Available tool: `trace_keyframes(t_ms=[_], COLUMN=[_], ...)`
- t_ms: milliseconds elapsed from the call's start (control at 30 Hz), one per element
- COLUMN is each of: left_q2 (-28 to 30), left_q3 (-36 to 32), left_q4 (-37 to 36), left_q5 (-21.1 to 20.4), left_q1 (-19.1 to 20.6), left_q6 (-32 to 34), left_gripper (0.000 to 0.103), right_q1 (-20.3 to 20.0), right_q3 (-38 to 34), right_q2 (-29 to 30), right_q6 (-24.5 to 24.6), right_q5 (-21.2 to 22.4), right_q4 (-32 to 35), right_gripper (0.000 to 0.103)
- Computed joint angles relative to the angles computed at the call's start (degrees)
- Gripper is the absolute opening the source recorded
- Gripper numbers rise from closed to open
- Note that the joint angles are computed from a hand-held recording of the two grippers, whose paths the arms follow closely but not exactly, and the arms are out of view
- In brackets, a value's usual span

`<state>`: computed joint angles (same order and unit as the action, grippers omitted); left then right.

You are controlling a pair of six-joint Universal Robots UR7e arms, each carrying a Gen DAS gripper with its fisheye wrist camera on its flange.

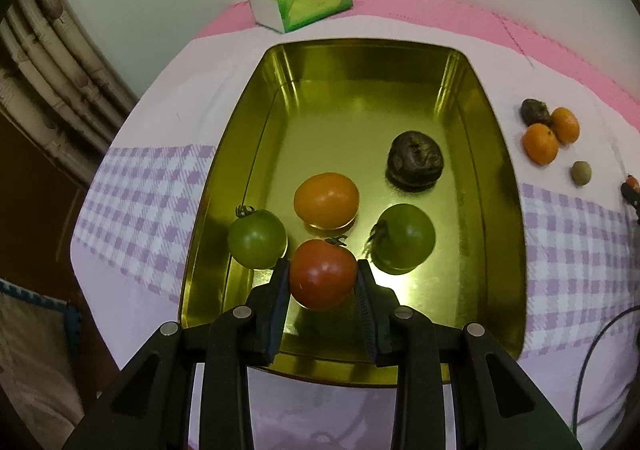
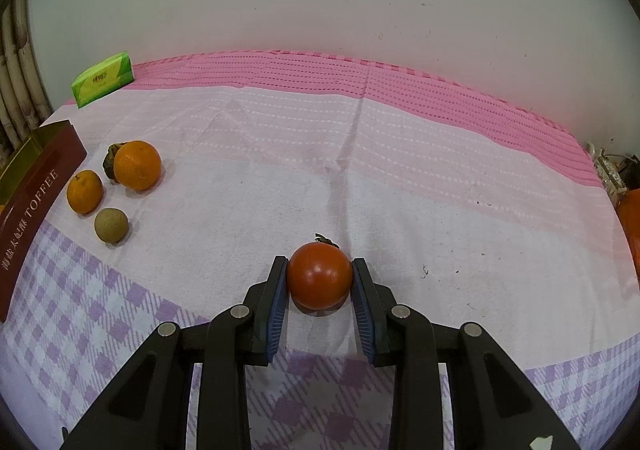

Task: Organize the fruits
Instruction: 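Lower the red tomato held by the left tool into the tin tray and open it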

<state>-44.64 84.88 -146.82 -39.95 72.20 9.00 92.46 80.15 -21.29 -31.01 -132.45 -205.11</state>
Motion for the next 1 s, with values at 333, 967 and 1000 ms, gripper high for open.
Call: trace_keyframes(t_ms=[333,967,1000], left_q2=[1.5,0.4,0.2], left_q3=[-3.5,-1.4,-0.9], left_q4=[7.4,2.3,0.6], left_q5=[-0.3,-0.3,-0.3], left_q1=[1.0,0.0,-0.2], left_q6=[-3.4,-0.2,0.8], left_gripper=[0.033,0.050,0.050], right_q1=[0.1,2.8,3.4], right_q3=[0.0,2.4,2.2], right_q2=[0.1,-1.7,-1.6], right_q6=[-0.5,3.9,4.0], right_q5=[-0.4,3.7,4.7], right_q4=[-0.5,2.5,3.2], right_gripper=[0.029,0.028,0.028])
